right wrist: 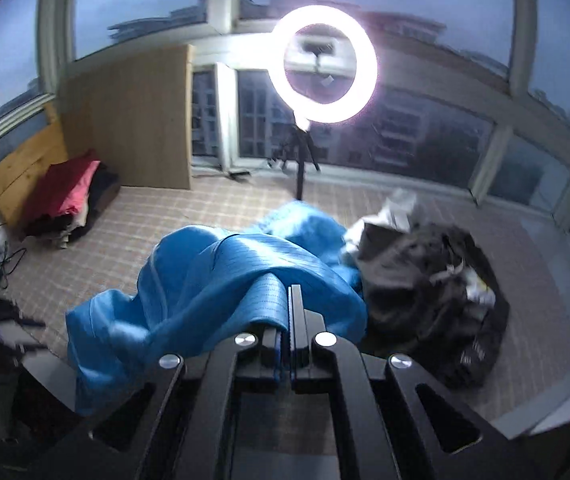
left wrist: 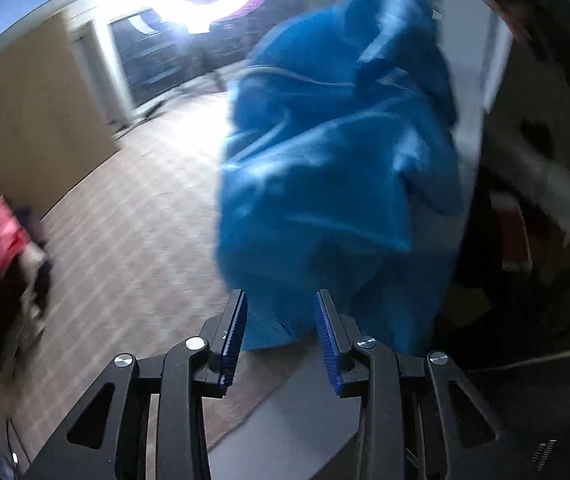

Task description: Fold clothes

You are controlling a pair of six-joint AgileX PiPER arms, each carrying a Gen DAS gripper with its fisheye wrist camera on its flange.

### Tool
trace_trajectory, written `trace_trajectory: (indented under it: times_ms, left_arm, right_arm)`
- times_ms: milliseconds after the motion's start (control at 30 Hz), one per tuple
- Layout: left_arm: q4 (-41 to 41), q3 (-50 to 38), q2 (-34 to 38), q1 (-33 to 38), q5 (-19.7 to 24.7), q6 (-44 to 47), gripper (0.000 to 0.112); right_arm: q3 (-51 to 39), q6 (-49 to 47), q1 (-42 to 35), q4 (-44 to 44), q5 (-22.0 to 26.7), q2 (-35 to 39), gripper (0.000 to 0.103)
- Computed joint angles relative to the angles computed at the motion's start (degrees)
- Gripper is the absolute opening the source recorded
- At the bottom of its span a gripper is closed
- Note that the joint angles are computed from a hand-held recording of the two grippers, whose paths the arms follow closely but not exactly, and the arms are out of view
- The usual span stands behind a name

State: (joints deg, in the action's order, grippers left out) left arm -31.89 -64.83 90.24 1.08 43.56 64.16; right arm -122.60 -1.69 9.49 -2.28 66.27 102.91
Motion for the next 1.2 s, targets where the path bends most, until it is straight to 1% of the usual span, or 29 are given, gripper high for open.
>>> trace_trajectory:
  times_ms: [33, 133, 167, 200, 300, 333, 367, 400, 433, 467, 500, 533, 567, 600, 667, 700, 767, 833, 867, 900, 933, 967, 1000, 1033, 1067, 1100, 1167, 1200]
  left_arm:
    - [0.50, 1.58, -0.05, -1.55, -1.87, 0.38, 0.039]
    - [0.14, 2.72, 0.59, -3.44, -1.40, 2.29, 0.043]
    - [0.07, 3.09, 0.79, -4.19, -1.38, 2.86, 0.043]
    - [0.24, 3.56, 0.66, -5.71, -2.37, 3.10, 0.043]
    - [1.36, 2.56, 2.15, -12.20, -7.35, 0.61, 0.045]
    - [2.28, 2.36, 2.80, -13.72, -9.28, 0.21, 0.048]
    - [5.20, 2.28, 3.98, -15.93, -12.44, -1.67, 0.052]
    - [10.37, 1.96, 5.32, -18.41, -15.55, -5.84, 0.053]
    - [16.10, 1.06, 7.57, -20.16, -17.44, -10.80, 0.051]
    - [20.11, 0.58, 8.67, -21.32, -17.04, -15.14, 0.037]
    - [21.83, -1.64, 10.32, -21.07, -14.76, -17.66, 0.020]
    - [21.26, -5.82, 13.03, -19.98, -10.19, -19.49, 0.004]
    - [18.39, -9.40, 14.56, -18.27, -5.69, -19.39, 0.000]
    - [13.88, -11.64, 14.69, -15.61, -3.16, -17.49, 0.000]
    - [7.92, -16.84, 15.29, -11.07, 2.11, -17.30, 0.000]
    - [7.32, -18.74, 14.54, -9.23, 3.01, -18.21, 0.000]
    - [3.90, -23.77, 13.91, -4.83, 7.65, -17.11, 0.000]
    - [4.48, -24.67, 12.19, -2.96, 7.65, -15.41, 0.000]
    - [4.66, -25.61, 11.72, -2.00, 8.60, -14.49, 0.000]
    - [4.22, -26.24, 12.22, -1.64, 11.85, -13.06, 0.000]
    - [4.00, -27.37, 12.96, -1.25, 15.68, -11.84, 0.005]
    - [4.01, -27.65, 13.38, -1.14, 18.40, -10.63, 0.013]
    - [5.60, -25.77, 12.81, -2.23, 18.83, -9.52, 0.019]
    - [7.04, -22.15, 11.53, -3.69, 17.58, -6.96, 0.034]
    - [8.15, -18.41, 10.15, -5.14, 15.95, -4.50, 0.041]
    - [9.18, -14.71, 8.93, -6.62, 13.95, -2.20, 0.042]
    - [11.50, -8.27, 6.07, -8.29, 9.05, -1.49, 0.042]
    - [12.56, -7.69, 6.63, -9.50, 6.94, -2.38, 0.042]
  right_arm:
    - [0.33, 0.41, 0.21, -1.20, 0.03, 0.42, 0.002]
    - [0.24, 1.11, 0.29, -1.70, 0.34, 1.99, 0.002]
    - [0.05, 1.25, 0.28, -1.66, 0.60, 2.50, 0.002]
    - [-0.19, 1.32, 0.29, -1.58, 0.83, 2.99, 0.002]
    - [-0.63, 1.42, 0.48, -1.08, 0.75, 3.91, 0.002]
    - [-1.84, 1.19, 0.41, -0.77, 1.22, 4.73, 0.002]
    - [-3.07, 1.01, 0.39, -0.60, 1.74, 5.52, 0.002]
    - [-4.18, 0.86, 0.43, -0.72, 2.25, 6.21, 0.002]
    - [-4.97, 0.64, 0.33, -0.78, 2.47, 6.81, 0.002]
    - [-5.30, 0.53, 0.17, -0.76, 2.35, 7.19, 0.002]
    - [-5.59, 0.38, 0.00, -0.81, 2.24, 7.55, 0.002]
    - [-5.61, 0.20, -0.27, -0.90, 2.10, 7.75, 0.002]
    - [-5.39, 0.14, -0.74, -0.65, 1.87, 7.80, 0.002]
    - [-5.14, 0.08, -1.21, -0.41, 1.62, 7.82, 0.002]
    - [-4.27, 0.32, -2.35, 0.77, 0.70, 7.35, 0.002]
    - [-3.99, 0.38, -2.99, 1.67, 0.29, 7.05, 0.002]
    - [-4.53, 0.24, -3.81, 2.89, 0.19, 6.83, 0.002]
    - [-6.35, 0.49, -3.99, 2.93, 1.00, 7.54, 0.002]
    - [-7.32, 0.59, -4.09, 3.05, 1.52, 8.06, 0.002]
    - [-8.32, 0.59, -4.23, 3.41, 2.19, 8.79, 0.002]
    - [-9.02, 0.61, -4.35, 3.72, 2.66, 9.39, 0.002]
    - [-8.98, 0.63, -4.39, 3.93, 2.69, 9.71, 0.002]
    - [-8.47, 0.55, -4.34, 4.08, 2.62, 9.94, 0.002]
    - [-7.18, 0.46, -4.26, 4.04, 2.22, 9.81, 0.002]
    - [-5.95, 0.37, -4.19, 4.00, 1.84, 9.71, 0.002]
    - [-4.68, 0.29, -4.14, 4.03, 1.41, 9.55, 0.002]
    - [-1.77, 0.20, -4.18, 4.42, 0.21, 8.87, 0.002]
    - [-0.50, 0.17, -4.24, 4.60, -0.32, 8.61, 0.002]
